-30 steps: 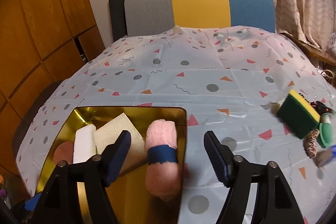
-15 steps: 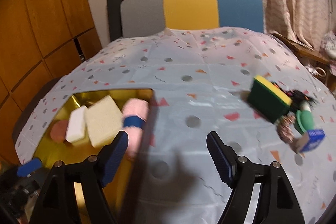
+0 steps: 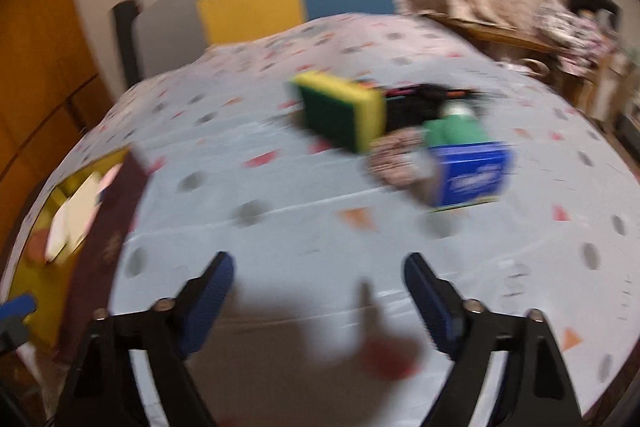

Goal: Organize rigid objects
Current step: 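Move the right tool to the blue Tempo tissue pack and grasp it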

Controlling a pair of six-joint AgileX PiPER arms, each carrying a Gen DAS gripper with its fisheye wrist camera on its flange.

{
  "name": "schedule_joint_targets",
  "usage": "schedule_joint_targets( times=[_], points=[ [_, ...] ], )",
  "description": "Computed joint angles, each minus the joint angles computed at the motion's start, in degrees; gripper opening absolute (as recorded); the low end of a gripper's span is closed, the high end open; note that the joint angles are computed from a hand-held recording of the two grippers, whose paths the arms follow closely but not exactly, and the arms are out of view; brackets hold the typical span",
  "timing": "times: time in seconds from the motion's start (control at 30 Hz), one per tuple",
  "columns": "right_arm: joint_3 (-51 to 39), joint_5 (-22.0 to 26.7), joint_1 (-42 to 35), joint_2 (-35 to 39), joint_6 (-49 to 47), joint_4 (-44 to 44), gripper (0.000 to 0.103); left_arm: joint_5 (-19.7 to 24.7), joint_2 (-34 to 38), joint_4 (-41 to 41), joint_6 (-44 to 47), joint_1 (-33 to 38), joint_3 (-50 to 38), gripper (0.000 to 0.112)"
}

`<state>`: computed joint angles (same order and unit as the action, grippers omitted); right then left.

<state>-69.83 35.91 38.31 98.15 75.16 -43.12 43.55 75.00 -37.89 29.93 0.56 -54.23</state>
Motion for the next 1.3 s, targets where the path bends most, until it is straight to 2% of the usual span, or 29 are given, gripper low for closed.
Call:
schedule_joint_targets(
  times=[0.03,0.07,0.23,0.33,0.43,0.53,0.63,0.8,0.87,0.93,1.07,1.13,1.17,1.23,1.3],
  points=[
    [1.5,0.3,-1.3,-1.2,1.9,-1.9,0.101,0.1,0.3,0.1,-0.5,-0.9,-0.5,0.067],
    [3.2,0.2,-3.3,-2.6,3.8,-3.9,0.103,0.4,0.6,-0.1,-0.7,-1.5,-0.9,0.067],
    [3.4,-2.2,-12.4,-4.0,1.0,-3.0,0.103,0.3,2.3,1.2,-4.5,-4.9,-2.6,0.067],
    [-0.5,-3.9,-17.8,-1.6,-3.5,1.1,0.103,0.3,3.0,2.9,-6.9,-6.4,-3.2,0.067],
    [-5.4,-2.2,-21.0,2.1,-6.0,4.8,0.103,0.0,3.0,4.9,-8.8,-7.9,-3.4,0.067],
    [-6.3,-1.0,-21.8,3.7,-10.3,8.7,0.103,-0.2,3.0,6.1,-10.0,-8.7,-3.5,0.067],
    [-2.7,1.1,-20.4,2.5,-11.3,8.9,0.103,-0.4,3.6,6.6,-10.7,-9.3,-3.7,0.067],
    [9.0,-3.0,-19.0,-5.3,-3.3,3.6,0.103,-1.6,4.9,6.5,-11.4,-10.8,-3.7,0.067],
    [7.6,-3.1,-19.7,-5.3,-4.1,4.3,0.103,-1.6,5.7,6.0,-11.7,-11.4,-3.8,0.067],
    [2.6,-0.6,-20.2,-2.9,-5.7,4.6,0.103,-1.5,5.8,5.9,-12.1,-12.0,-4.0,0.067],
    [-11.2,4.6,-21.4,6.0,-13.5,9.0,0.103,-1.4,4.2,7.4,-13.4,-12.8,-3.7,0.067],
    [-14.9,6.9,-21.6,9.4,-16.4,10.6,0.103,-1.1,3.6,7.3,-13.3,-12.4,-3.5,0.067],
    [-14.3,6.4,-21.5,9.6,-17.0,10.8,0.103,-1.0,3.3,7.5,-13.5,-12.2,-3.5,0.067],
    [-8.5,3.1,-21.1,5.9,-13.8,9.4,0.103,-1.7,2.8,8.6,-14.2,-12.1,-3.1,0.067],
    [-3.1,2.3,-20.4,2.2,-12.3,8.6,0.103,-2.2,3.1,8.9,-14.2,-12.1,-3.2,0.067]
  ],
)
